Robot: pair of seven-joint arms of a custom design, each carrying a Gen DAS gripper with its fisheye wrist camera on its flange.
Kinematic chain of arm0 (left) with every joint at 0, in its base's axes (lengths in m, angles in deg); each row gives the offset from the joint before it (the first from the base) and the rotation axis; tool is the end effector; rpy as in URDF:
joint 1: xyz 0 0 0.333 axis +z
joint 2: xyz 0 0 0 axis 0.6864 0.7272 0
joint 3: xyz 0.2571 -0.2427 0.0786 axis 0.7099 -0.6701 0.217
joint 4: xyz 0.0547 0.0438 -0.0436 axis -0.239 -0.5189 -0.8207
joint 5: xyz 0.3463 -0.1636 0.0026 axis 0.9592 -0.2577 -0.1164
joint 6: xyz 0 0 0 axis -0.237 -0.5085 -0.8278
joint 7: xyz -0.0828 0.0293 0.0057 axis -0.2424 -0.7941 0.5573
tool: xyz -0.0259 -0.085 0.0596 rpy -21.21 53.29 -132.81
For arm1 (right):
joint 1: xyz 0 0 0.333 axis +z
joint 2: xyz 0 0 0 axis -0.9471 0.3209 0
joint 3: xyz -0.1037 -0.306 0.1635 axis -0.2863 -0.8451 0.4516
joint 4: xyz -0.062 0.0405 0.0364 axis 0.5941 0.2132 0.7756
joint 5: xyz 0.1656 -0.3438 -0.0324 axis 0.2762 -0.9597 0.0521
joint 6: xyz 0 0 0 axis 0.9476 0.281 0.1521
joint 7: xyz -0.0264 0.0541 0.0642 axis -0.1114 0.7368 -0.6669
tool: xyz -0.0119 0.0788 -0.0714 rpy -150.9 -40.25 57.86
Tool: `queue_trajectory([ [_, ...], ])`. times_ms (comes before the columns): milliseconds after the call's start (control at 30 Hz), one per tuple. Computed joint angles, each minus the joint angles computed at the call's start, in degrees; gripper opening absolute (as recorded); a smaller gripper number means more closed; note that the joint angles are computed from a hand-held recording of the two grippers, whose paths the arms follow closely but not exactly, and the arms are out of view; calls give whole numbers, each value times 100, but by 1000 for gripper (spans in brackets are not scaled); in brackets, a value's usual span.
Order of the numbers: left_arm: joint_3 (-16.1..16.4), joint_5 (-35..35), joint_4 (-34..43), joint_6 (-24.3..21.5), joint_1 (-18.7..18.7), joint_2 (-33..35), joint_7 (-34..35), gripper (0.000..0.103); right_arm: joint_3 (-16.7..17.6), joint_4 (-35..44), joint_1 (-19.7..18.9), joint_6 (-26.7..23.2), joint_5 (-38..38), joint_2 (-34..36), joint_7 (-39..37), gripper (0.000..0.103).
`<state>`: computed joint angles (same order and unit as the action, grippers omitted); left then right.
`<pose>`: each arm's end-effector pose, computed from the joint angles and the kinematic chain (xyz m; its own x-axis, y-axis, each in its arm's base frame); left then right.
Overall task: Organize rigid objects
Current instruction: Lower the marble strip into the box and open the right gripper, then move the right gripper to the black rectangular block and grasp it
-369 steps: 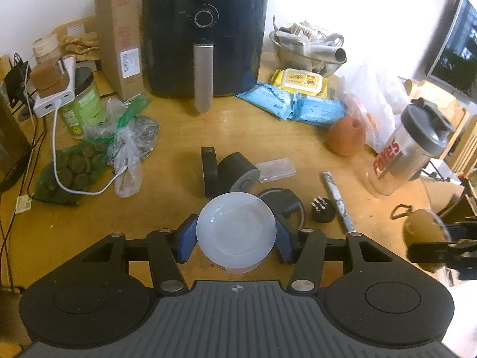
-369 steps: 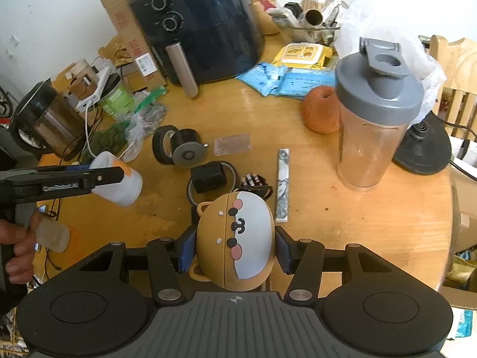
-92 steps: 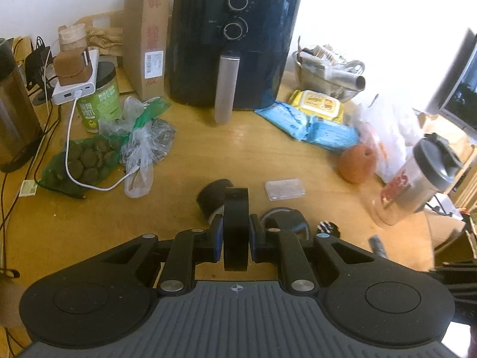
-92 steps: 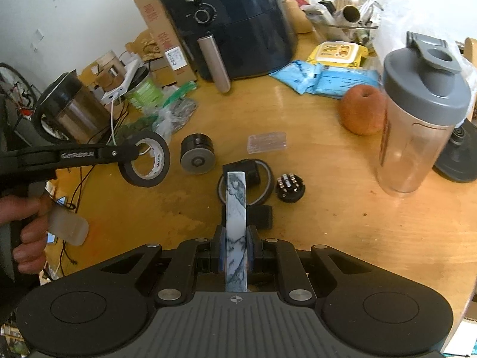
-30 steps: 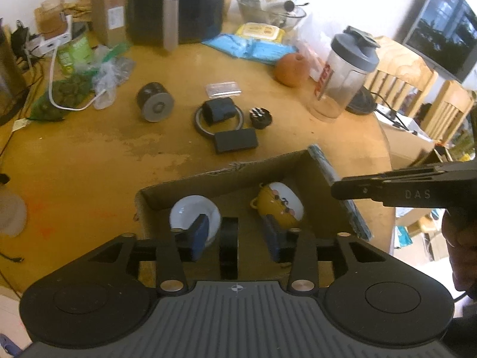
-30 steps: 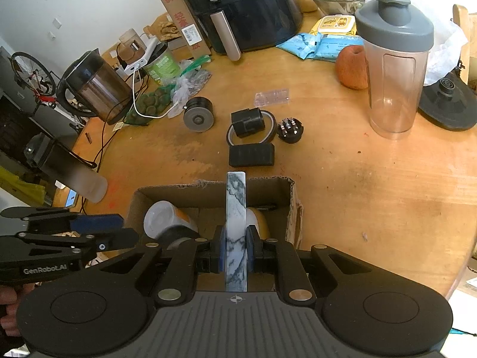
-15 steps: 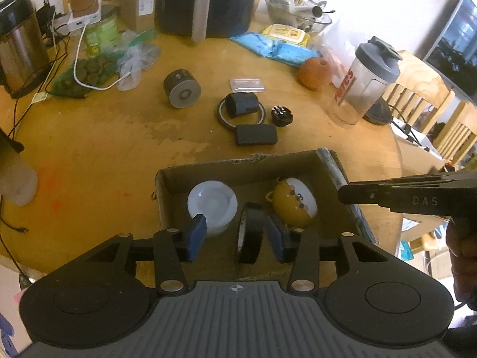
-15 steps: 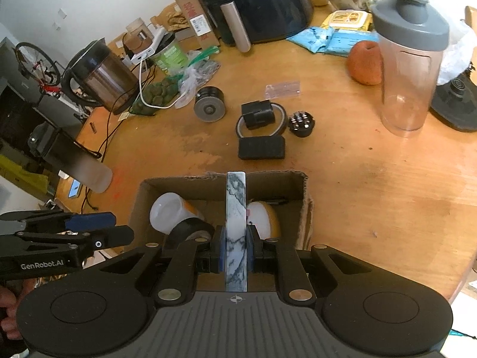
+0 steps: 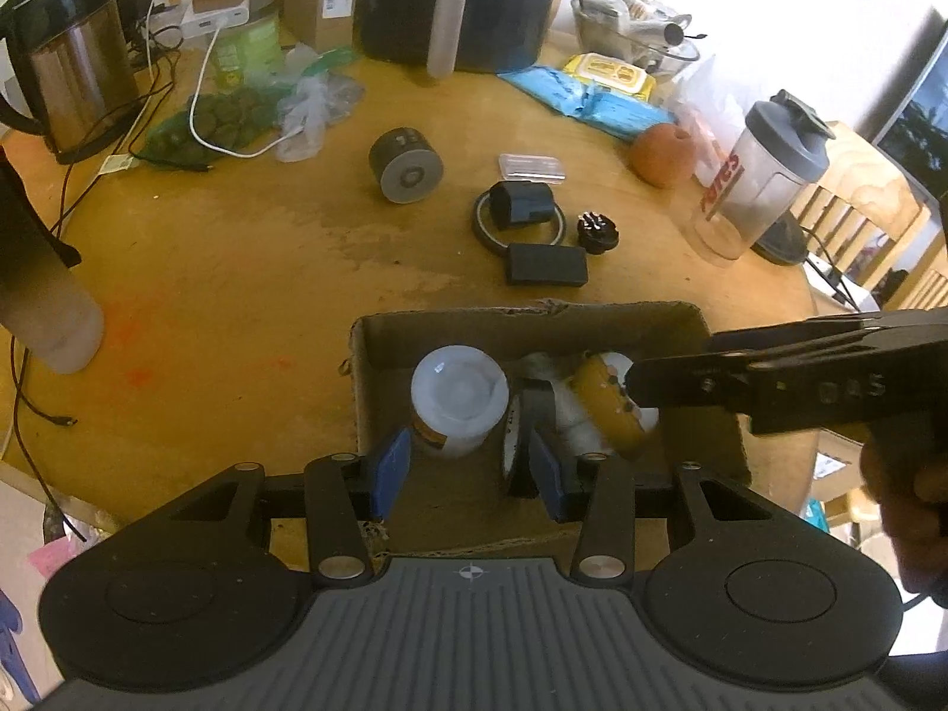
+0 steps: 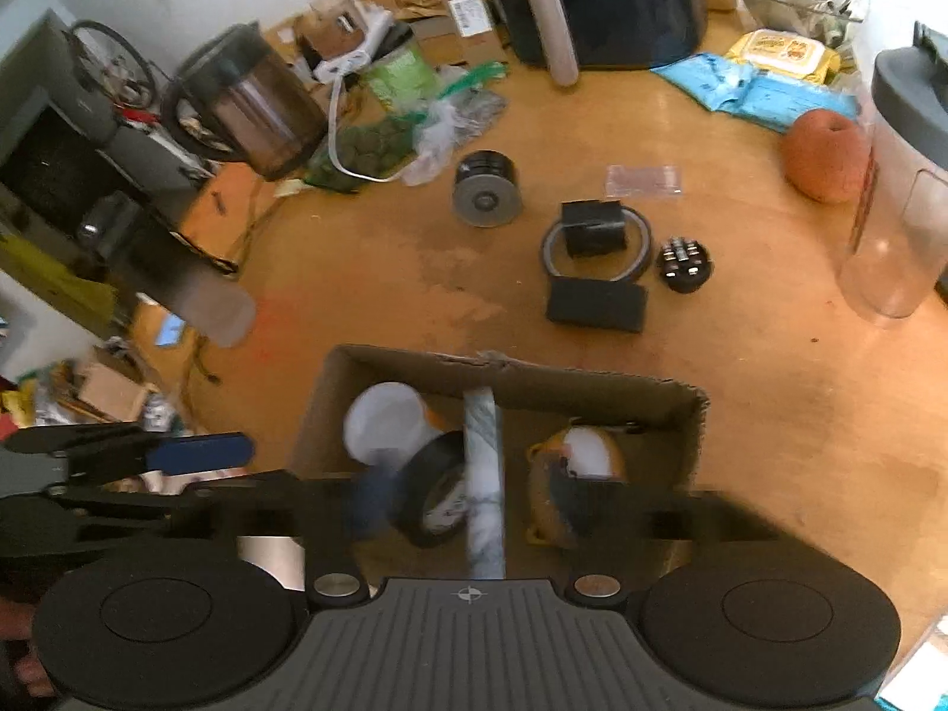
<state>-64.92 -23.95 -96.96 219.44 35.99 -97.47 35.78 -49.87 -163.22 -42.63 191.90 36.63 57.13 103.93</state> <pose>0.4380 -0.1315 0.5810 -0.4851 -0.8630 0.1415 -0.8029 0.3754 -0.4631 0.4224 0.3531 0.5748 -0.0922 -0.9019 -0.4220 -0.8633 0.2836 -0.4176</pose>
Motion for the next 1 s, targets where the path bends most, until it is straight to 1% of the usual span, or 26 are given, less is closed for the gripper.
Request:
queue_trajectory([
  [33,-1,4,5,3,3,3,-12,44,27,1,-25,-5,-139,0,116,96],
  [100,-12,16,3,24,6,8,-38,44,17,-49,-17,67,-128,-26,112,97],
  [167,-24,42,22,23,13,34,-85,44,17,-33,-26,-56,-146,-25,151,100],
  [533,-76,186,274,68,-16,342,-129,44,6,-148,-125,-528,-288,-185,558,103],
  [1000,-131,213,709,-16,-111,791,165,44,46,-71,-244,-1424,-616,-301,1322,103],
])
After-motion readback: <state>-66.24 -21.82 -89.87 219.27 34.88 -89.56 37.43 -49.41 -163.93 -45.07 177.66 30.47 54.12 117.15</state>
